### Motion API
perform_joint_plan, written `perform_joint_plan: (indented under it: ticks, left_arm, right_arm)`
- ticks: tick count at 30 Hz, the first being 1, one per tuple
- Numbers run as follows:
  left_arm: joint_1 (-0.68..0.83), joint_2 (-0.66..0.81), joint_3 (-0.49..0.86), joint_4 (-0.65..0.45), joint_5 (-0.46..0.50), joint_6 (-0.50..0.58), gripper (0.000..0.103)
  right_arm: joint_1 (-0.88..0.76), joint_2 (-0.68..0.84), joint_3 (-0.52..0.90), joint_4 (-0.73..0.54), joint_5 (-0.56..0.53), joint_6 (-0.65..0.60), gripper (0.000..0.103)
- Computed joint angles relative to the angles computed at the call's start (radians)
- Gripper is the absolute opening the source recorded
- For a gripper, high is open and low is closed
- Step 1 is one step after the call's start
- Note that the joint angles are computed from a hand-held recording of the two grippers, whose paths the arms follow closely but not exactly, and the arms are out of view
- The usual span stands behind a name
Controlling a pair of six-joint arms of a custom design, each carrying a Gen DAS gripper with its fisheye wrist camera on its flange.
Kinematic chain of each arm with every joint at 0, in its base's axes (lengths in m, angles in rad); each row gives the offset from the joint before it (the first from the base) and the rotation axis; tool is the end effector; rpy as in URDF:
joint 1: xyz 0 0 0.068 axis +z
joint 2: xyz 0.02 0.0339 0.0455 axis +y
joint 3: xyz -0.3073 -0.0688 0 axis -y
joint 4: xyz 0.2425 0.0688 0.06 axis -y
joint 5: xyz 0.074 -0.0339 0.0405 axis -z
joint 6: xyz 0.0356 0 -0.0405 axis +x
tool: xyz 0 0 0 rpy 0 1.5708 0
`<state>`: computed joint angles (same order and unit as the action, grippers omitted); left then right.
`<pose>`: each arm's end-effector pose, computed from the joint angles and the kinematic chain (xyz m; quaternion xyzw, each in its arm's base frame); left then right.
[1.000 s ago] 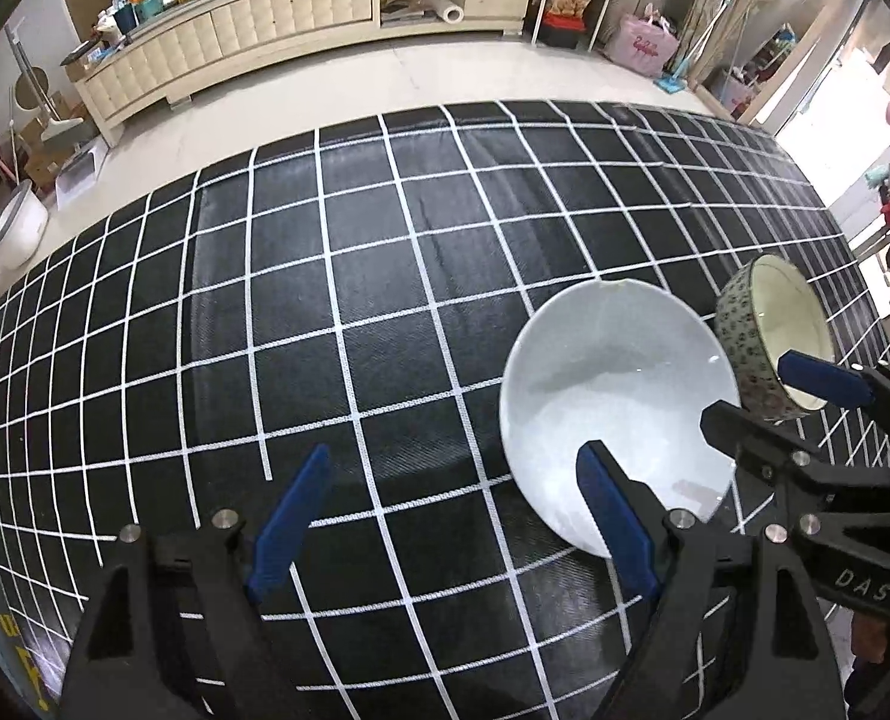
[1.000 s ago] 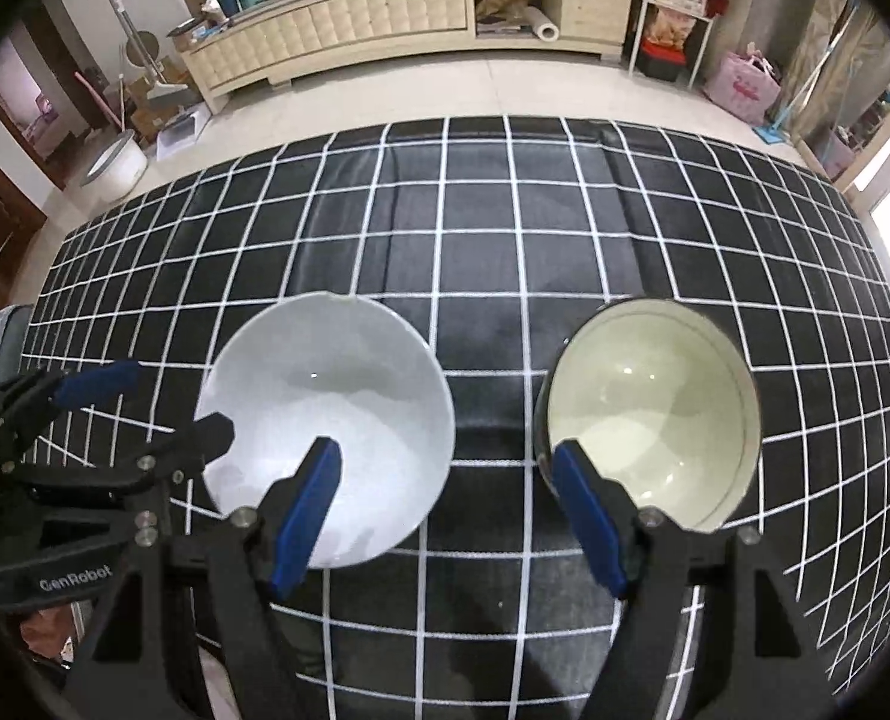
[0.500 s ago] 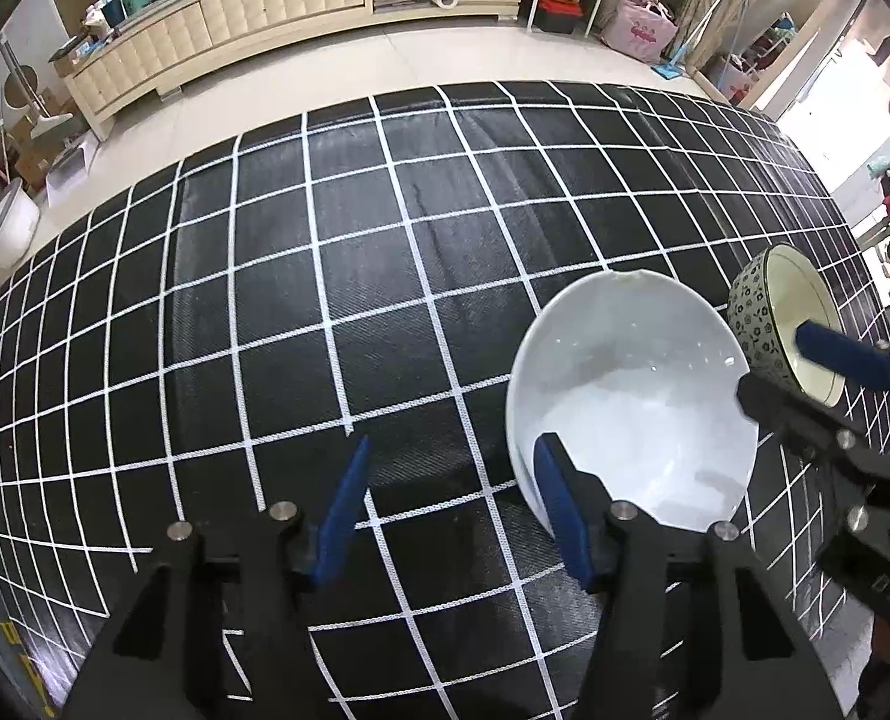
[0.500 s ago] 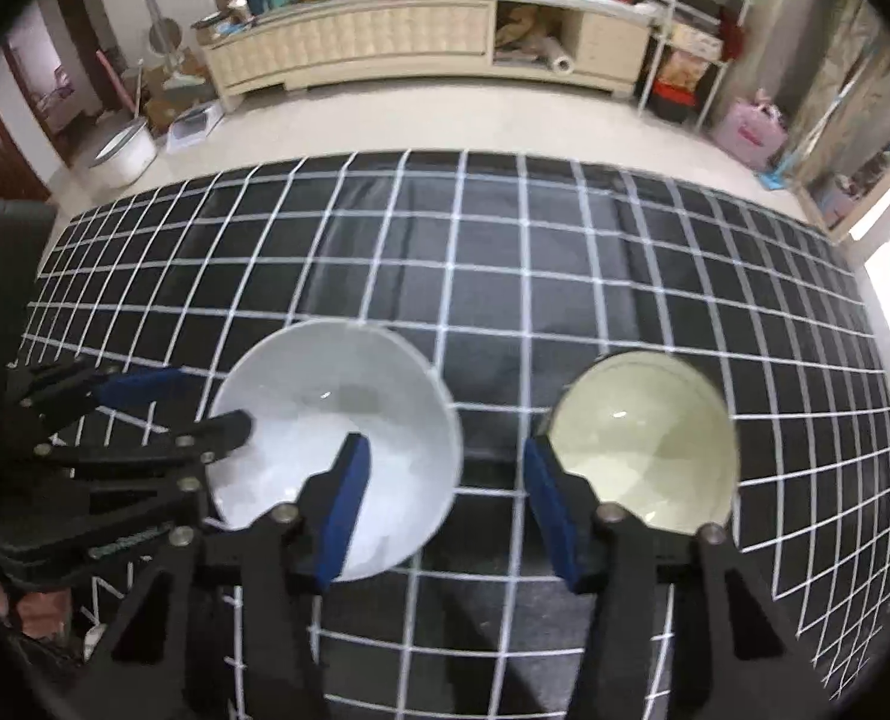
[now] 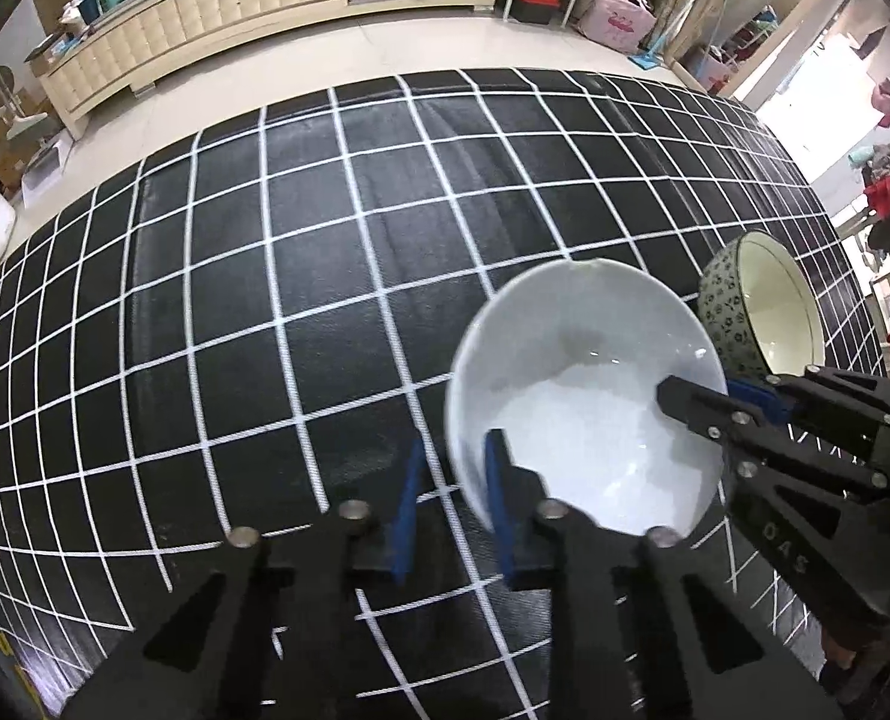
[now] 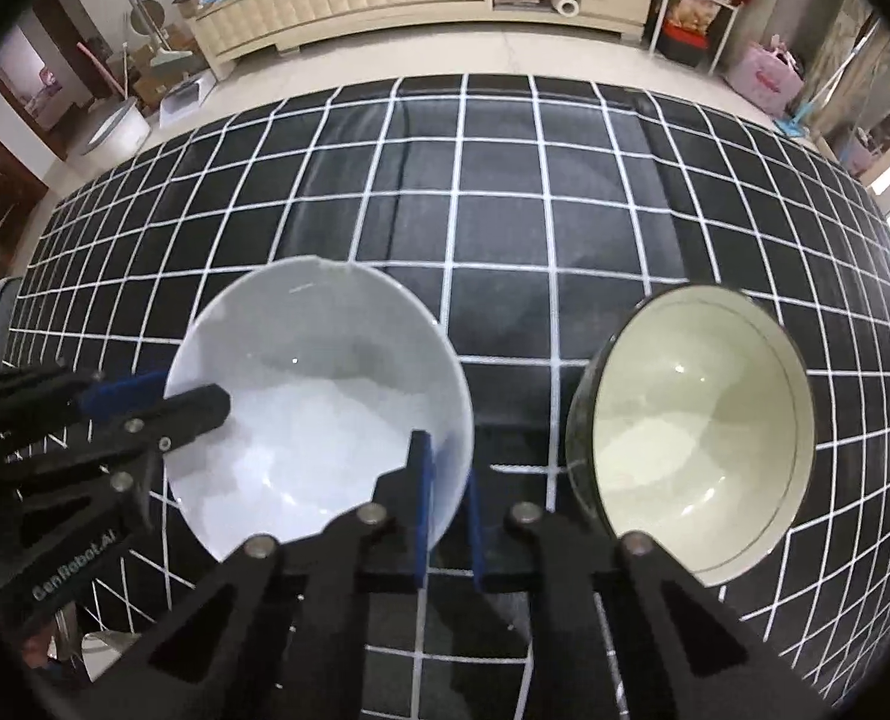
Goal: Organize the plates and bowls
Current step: 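Move the left tool to the red-flower bowl and grasp its rim, then lift the red-flower bowl and carry it over the plain white bowl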
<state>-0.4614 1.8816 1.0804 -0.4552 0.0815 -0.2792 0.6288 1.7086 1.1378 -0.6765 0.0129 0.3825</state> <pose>0.3208 -0.1627 0.1696 0.0961 0.9822 -0.0941 0.1313 0.2700 0.1958 0.2334 -0.1202 0.9796 0.0724 0.1440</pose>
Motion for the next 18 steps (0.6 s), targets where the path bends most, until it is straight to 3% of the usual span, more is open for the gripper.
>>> perform_joint_plan:
  ticks: [9, 13, 18]
  left_arm:
    - [-0.048, 0.004, 0.019, -0.045, -0.055, -0.032, 0.009]
    - [-0.08, -0.048, -0.008, -0.068, -0.107, -0.036, 0.009]
    - [-0.068, -0.154, -0.067, -0.084, -0.08, -0.045, 0.009]
  right_arm:
    - [-0.001, -0.054, -0.046, 0.0, -0.032, 0.011, 0.011]
    - [0.035, -0.093, -0.066, -0.014, -0.033, 0.051, 0.011]
    - [0.087, -0.147, -0.033, -0.089, 0.008, 0.07, 0.011]
